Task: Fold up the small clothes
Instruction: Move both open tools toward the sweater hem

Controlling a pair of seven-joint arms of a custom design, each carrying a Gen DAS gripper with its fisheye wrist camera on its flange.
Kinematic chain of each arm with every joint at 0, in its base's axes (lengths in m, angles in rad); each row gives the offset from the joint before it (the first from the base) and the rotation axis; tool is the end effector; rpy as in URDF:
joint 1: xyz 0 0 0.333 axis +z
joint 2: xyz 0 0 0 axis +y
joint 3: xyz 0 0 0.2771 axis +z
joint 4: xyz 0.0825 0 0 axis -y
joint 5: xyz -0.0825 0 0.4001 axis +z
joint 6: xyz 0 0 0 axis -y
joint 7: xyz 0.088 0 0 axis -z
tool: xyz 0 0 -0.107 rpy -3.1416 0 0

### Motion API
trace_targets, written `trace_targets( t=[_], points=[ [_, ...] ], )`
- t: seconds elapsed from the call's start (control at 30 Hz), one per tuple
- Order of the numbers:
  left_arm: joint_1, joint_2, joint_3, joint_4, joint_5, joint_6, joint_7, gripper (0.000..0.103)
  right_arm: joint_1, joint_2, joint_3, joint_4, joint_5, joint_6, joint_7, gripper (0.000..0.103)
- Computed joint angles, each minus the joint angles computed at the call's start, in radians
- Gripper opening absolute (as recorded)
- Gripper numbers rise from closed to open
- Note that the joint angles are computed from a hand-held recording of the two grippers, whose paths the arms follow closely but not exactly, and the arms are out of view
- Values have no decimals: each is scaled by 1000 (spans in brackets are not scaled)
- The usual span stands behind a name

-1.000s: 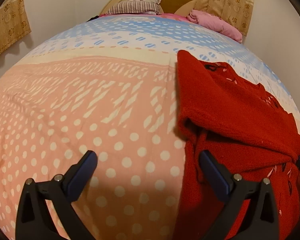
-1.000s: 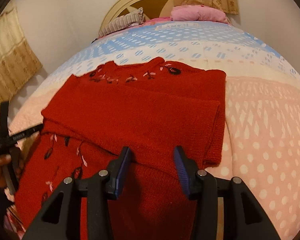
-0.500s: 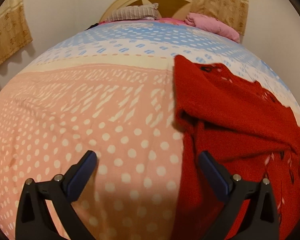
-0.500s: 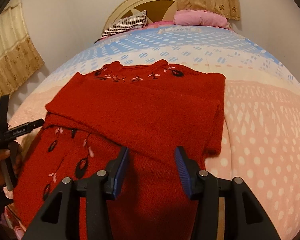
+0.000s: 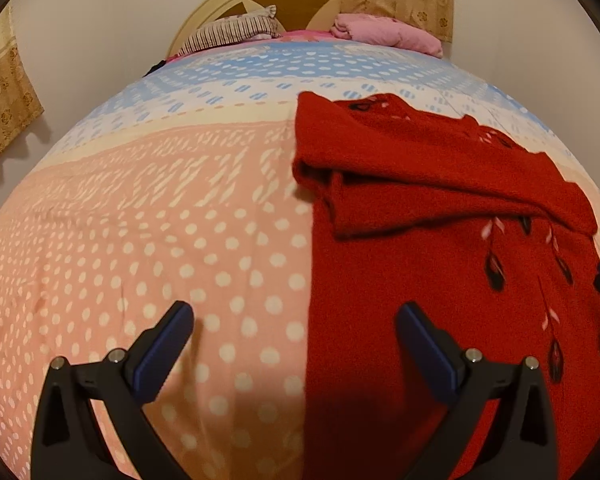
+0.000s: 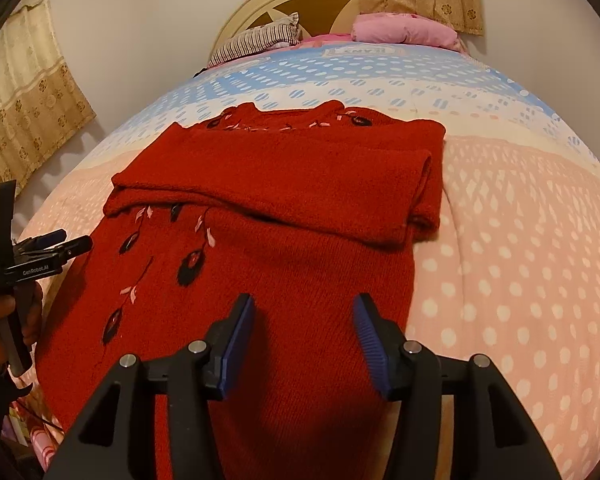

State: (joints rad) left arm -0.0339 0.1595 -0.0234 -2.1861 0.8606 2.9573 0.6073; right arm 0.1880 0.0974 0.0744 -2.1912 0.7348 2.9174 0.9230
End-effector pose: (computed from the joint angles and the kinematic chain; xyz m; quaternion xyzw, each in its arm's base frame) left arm 0.5824 -0.0841 0.3190 -0.6998 0.6301 -0.2111 0.2620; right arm 0.5790 0.1121 0.3528 -0.7384 0.5804 -0.1339 0.3161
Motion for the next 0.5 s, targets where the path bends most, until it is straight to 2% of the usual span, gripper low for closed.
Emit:
trace_targets(
  t=[0.5],
  points=[
    [23, -93, -18, -135, 51, 51, -66, 103, 34, -87, -8, -113, 105, 48, -76, 57]
  ],
)
